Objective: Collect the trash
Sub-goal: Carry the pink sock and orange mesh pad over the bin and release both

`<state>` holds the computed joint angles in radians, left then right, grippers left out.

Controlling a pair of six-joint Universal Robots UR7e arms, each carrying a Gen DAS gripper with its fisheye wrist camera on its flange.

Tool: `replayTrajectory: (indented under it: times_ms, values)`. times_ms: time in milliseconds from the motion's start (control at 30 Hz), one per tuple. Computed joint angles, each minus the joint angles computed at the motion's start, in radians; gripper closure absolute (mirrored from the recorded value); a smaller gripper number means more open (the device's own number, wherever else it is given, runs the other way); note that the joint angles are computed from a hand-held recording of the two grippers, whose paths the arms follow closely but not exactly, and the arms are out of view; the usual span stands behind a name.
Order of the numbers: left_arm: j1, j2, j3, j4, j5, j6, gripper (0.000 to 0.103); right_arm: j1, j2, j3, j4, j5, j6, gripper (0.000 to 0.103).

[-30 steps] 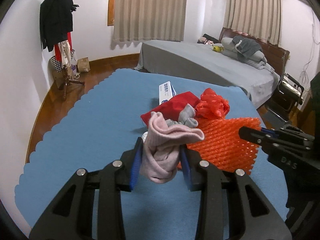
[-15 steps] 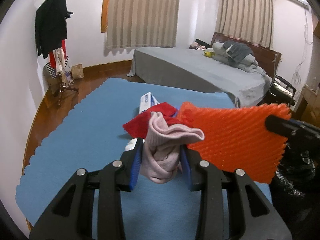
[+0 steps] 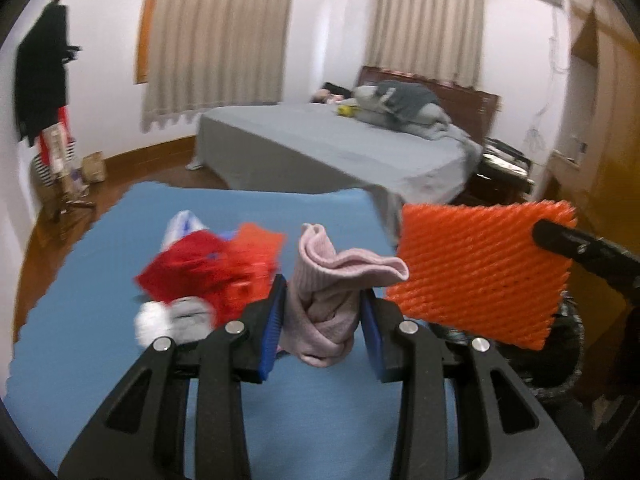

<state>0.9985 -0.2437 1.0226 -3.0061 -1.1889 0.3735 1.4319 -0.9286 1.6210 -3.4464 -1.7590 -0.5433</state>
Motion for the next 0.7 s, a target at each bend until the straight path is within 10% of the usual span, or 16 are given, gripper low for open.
replayTrajectory:
  times_ms: [367, 700]
  values:
    - [-0.056, 0.148, -0.157, 0.135, -0.172, 0.015, 0.069, -0.104, -0.059, 0.048, -0.083, -0.131, 0.076, 0.090]
    - [-0.083, 0.398, -0.543, 0.416, -0.296, 0.009, 0.064, -0.202, -0.091, 0.114, -0.137, -0.186, 0.136, 0.086]
